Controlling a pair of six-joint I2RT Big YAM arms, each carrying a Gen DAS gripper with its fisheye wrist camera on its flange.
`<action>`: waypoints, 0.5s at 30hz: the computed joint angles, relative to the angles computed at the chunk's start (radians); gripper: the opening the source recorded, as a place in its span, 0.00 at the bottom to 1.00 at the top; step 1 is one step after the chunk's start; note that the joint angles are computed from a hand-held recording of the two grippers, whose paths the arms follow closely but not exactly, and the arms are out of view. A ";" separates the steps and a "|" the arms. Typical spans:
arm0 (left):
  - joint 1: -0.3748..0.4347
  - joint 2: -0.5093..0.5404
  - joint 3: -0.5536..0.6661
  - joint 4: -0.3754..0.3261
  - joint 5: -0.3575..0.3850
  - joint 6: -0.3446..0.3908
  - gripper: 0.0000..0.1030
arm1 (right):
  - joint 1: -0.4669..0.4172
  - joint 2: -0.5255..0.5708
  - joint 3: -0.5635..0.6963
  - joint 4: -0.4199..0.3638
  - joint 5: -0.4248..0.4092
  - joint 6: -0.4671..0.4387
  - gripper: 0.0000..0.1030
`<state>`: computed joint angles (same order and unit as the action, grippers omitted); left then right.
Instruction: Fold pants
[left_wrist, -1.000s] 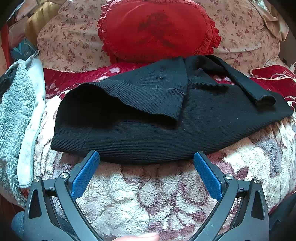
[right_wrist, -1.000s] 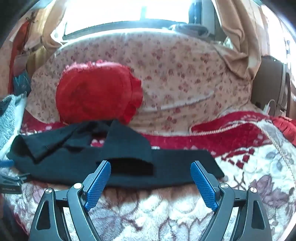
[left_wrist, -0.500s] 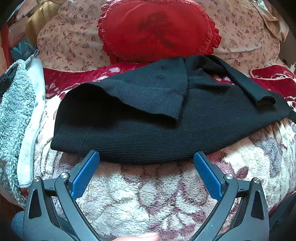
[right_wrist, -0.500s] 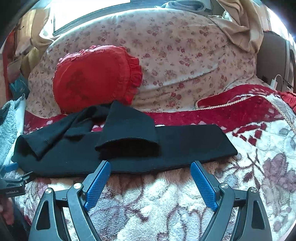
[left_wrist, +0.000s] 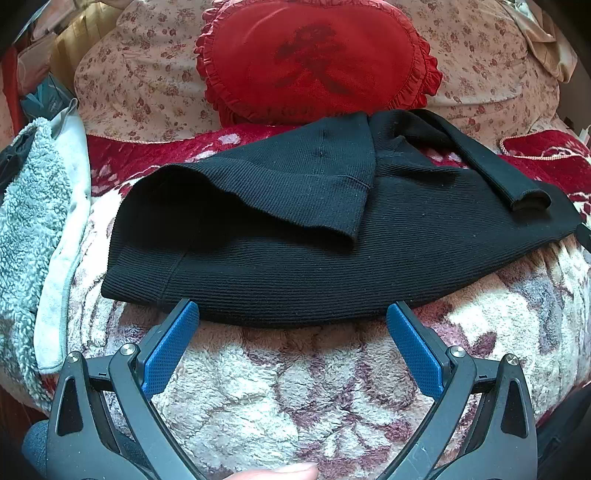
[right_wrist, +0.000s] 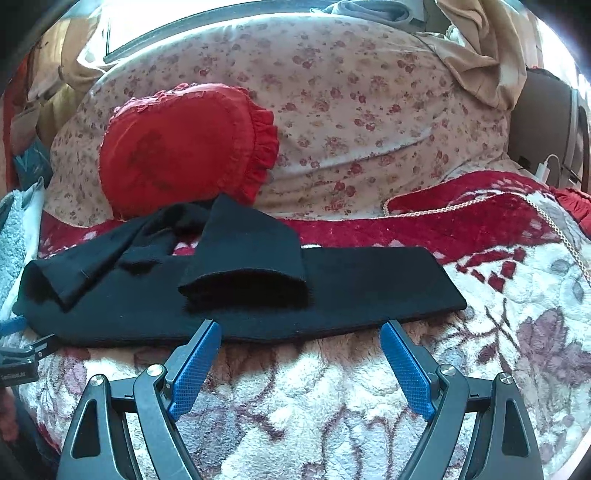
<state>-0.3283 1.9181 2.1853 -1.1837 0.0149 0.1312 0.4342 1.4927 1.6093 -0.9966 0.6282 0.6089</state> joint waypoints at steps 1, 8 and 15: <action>0.000 0.000 0.001 0.000 0.000 0.000 0.99 | 0.001 0.000 0.000 0.000 0.003 0.000 0.84; 0.000 0.001 0.002 -0.001 0.001 -0.001 0.99 | -0.001 -0.001 0.000 -0.003 0.015 0.008 0.84; 0.001 -0.005 -0.020 0.012 0.002 0.007 0.99 | -0.001 0.000 0.002 -0.006 0.021 0.011 0.84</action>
